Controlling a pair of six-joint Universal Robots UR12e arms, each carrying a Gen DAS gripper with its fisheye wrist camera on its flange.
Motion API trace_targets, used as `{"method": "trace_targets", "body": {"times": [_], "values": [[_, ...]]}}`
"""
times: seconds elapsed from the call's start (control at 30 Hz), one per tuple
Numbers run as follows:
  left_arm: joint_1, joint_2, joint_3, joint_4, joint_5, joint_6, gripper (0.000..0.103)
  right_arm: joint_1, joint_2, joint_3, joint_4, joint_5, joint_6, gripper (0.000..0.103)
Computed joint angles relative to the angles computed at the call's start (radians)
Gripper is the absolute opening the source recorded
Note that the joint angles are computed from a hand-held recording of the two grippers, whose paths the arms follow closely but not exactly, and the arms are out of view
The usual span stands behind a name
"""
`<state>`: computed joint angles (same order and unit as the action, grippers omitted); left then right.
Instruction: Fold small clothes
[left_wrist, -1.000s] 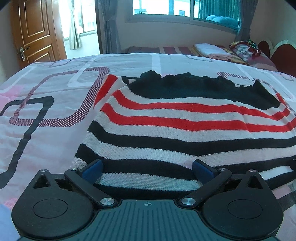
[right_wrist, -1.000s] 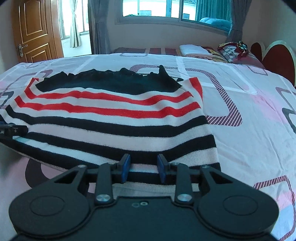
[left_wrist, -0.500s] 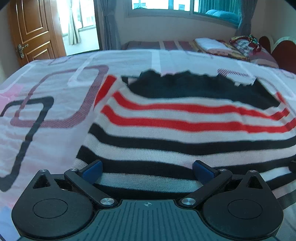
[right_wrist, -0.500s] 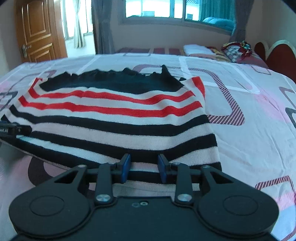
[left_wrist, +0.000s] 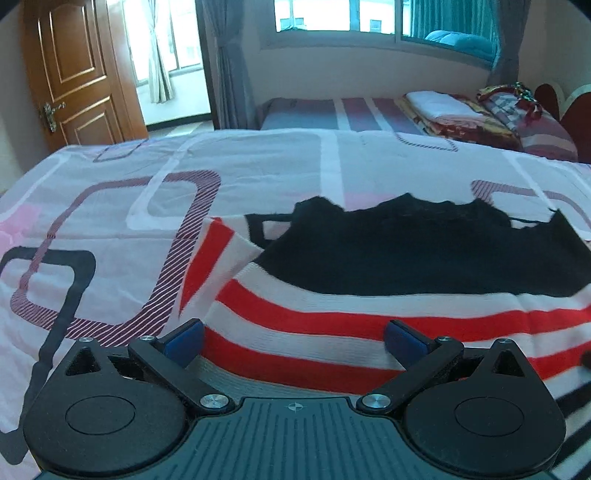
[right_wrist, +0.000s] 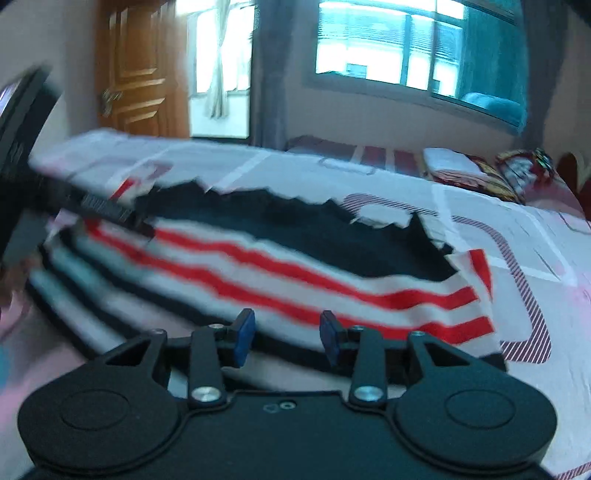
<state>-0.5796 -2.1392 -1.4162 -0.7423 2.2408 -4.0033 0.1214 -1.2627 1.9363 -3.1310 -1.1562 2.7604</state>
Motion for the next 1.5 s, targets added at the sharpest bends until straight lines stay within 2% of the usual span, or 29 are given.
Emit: {"method": "trace_targets", "body": {"times": [0.17, 0.23, 0.3, 0.33, 0.4, 0.43, 0.5, 0.6, 0.7, 0.87, 1.03, 1.2, 1.37, 1.5], "values": [[0.018, -0.012, -0.003, 0.045, -0.018, 0.013, 0.103, -0.014, 0.044, -0.084, 0.0, -0.063, 0.086, 0.039], [0.024, -0.02, 0.001, 0.043, -0.029, 0.021, 0.103, -0.013, 0.061, -0.121, 0.032, -0.09, 0.118, 0.04], [0.031, -0.017, -0.022, 0.091, -0.042, 0.022, 0.103, -0.007, 0.075, -0.143, 0.057, -0.097, 0.166, 0.044], [0.034, -0.013, -0.03, 0.104, -0.052, 0.023, 0.103, 0.002, 0.082, -0.149, 0.073, -0.112, 0.162, 0.044], [0.037, -0.007, -0.04, 0.11, -0.06, 0.034, 0.103, 0.025, 0.094, -0.152, 0.108, -0.172, 0.091, 0.044], [0.039, -0.004, -0.045, 0.114, -0.063, 0.039, 0.103, 0.029, 0.1, -0.149, 0.094, -0.193, 0.074, 0.044], [0.041, 0.002, -0.055, 0.118, -0.068, 0.044, 0.103, 0.022, 0.099, -0.15, 0.095, -0.203, 0.106, 0.044], [0.039, 0.011, -0.053, 0.087, -0.067, 0.011, 0.103, 0.021, 0.096, -0.156, 0.107, -0.261, 0.09, 0.044], [0.031, 0.018, -0.053, 0.066, -0.06, 0.001, 0.103, 0.021, 0.082, -0.159, 0.138, -0.249, 0.09, 0.045], [0.018, 0.032, -0.06, 0.041, -0.069, -0.036, 0.103, 0.03, 0.055, -0.148, 0.123, -0.142, 0.141, 0.046], [0.007, 0.032, -0.077, 0.06, -0.048, -0.022, 0.103, 0.06, 0.042, -0.128, 0.119, -0.081, 0.161, 0.046], [0.011, 0.039, -0.078, 0.044, -0.066, -0.034, 0.103, 0.084, 0.05, -0.121, 0.175, -0.131, 0.121, 0.047], [0.011, 0.061, -0.095, 0.028, -0.11, -0.095, 0.103, 0.076, 0.032, -0.109, 0.175, -0.109, 0.142, 0.048], [0.004, 0.069, -0.104, 0.023, -0.111, -0.104, 0.103, 0.068, 0.014, -0.089, 0.167, -0.085, 0.156, 0.05]]}}
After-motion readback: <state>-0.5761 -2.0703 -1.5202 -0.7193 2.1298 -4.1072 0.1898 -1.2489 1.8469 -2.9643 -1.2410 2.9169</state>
